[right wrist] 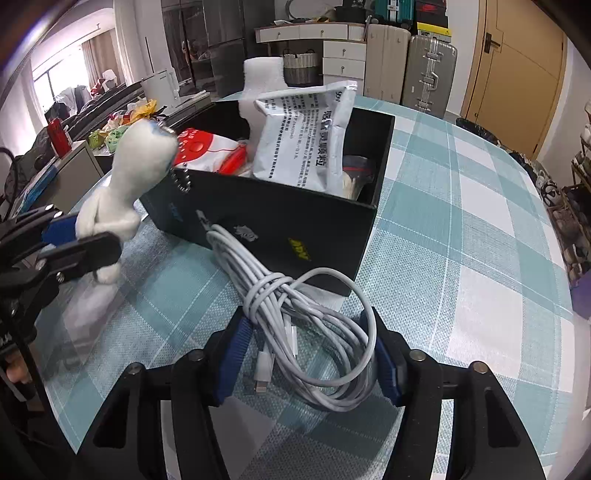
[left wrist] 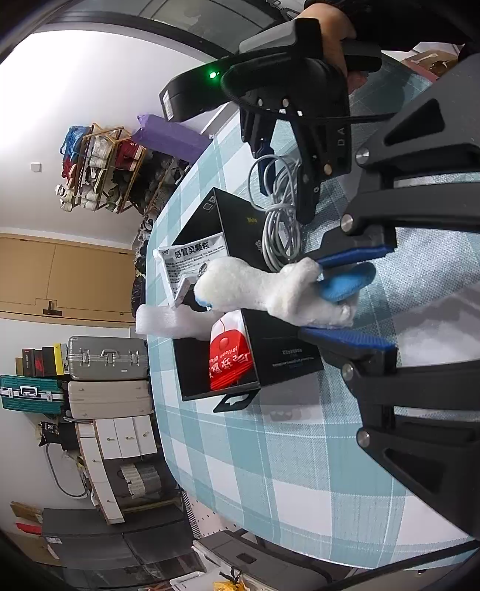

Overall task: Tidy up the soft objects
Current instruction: 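Grasp the coiled white cable with the right tool while the left tool holds the toy, then carry the plush toy and cable over the black box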

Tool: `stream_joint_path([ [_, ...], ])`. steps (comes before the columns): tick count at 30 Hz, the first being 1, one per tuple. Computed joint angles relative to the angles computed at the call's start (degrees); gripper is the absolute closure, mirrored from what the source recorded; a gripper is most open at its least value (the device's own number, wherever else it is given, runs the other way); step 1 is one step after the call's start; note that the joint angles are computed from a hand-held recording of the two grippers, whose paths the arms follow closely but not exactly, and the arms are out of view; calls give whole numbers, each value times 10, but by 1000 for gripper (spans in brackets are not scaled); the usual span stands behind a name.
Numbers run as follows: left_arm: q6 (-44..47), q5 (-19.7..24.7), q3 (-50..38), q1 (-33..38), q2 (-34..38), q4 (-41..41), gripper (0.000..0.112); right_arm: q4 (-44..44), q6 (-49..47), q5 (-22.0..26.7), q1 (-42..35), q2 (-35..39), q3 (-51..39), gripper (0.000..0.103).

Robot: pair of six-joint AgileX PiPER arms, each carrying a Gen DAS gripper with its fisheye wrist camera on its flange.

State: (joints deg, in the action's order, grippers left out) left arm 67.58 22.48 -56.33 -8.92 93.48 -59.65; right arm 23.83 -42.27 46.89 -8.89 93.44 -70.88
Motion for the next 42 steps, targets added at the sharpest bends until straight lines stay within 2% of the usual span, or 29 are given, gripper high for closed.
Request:
stream_joint_path([
  [20,2,-15,6,-6,-13,-12,82,93,-93,38,-43,-101,51,69],
  [38,-20,-11,-6,7,-25,-7,82,142,-121,52,-59,-169,47,70],
  [42,-42,-6,-25,10,-16,13,82,146,-111,48,-53,-165,31,70],
])
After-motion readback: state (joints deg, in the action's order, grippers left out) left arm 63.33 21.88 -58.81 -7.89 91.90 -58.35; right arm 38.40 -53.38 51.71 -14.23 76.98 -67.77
